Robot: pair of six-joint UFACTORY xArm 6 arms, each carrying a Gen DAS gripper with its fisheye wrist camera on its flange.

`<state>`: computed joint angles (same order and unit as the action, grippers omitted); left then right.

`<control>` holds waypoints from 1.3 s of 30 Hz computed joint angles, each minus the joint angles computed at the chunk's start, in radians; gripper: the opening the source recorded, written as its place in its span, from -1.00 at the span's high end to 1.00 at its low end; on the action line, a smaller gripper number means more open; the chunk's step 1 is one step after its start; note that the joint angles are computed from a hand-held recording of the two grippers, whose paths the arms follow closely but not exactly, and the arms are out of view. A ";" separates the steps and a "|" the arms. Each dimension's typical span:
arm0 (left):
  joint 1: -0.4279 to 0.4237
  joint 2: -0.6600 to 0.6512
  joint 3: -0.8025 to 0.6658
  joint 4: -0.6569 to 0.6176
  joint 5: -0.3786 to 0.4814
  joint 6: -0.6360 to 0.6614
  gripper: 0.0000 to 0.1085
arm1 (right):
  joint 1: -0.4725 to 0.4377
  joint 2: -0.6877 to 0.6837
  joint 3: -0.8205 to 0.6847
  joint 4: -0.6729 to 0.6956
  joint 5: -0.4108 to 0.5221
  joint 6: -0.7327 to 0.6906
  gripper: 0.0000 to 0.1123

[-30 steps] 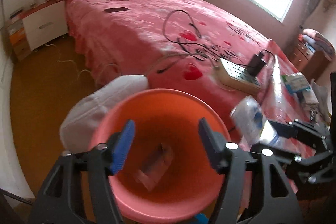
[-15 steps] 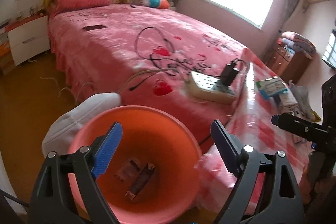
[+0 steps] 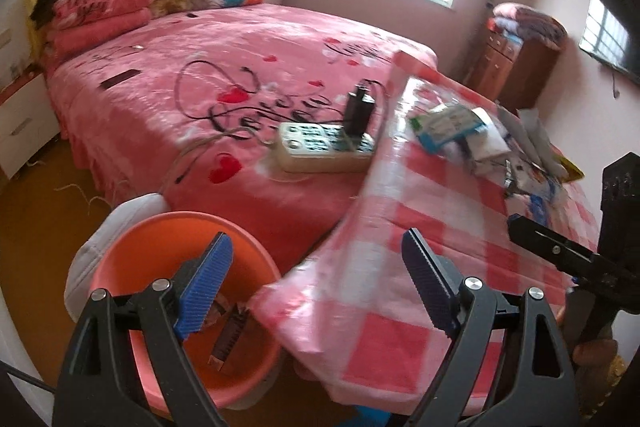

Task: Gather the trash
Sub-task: 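Swing both tools back toward the trash on the table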

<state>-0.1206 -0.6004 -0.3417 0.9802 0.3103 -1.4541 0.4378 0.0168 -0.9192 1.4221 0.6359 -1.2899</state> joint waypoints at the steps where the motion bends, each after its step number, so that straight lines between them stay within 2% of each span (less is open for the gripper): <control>1: -0.015 0.011 -0.011 -0.010 0.009 0.007 -0.60 | -0.016 -0.001 0.003 0.006 0.010 -0.004 -0.71; 6: -0.091 0.096 -0.089 -0.062 0.050 0.048 -0.60 | -0.089 -0.013 0.016 0.026 0.052 -0.020 -0.71; 10: -0.151 0.167 -0.164 -0.048 0.093 0.051 -0.60 | -0.136 -0.020 0.020 0.030 0.080 -0.030 -0.71; 16: -0.194 0.252 -0.263 -0.052 0.092 0.067 -0.60 | -0.200 -0.036 0.026 0.029 0.105 -0.040 -0.71; 24: -0.233 0.414 -0.443 -0.141 0.061 0.175 -0.60 | -0.293 -0.029 0.007 0.032 0.130 -0.028 -0.71; 31: -0.266 0.570 -0.627 -0.313 -0.022 0.330 -0.60 | -0.379 -0.016 -0.026 0.050 0.119 0.008 -0.71; 34: -0.281 0.646 -0.711 -0.432 -0.064 0.421 -0.60 | -0.411 -0.007 -0.042 0.073 0.094 0.014 -0.71; 39: -0.296 0.811 -0.888 -0.635 -0.081 0.571 -0.60 | -0.458 0.024 -0.070 0.092 0.047 0.037 -0.71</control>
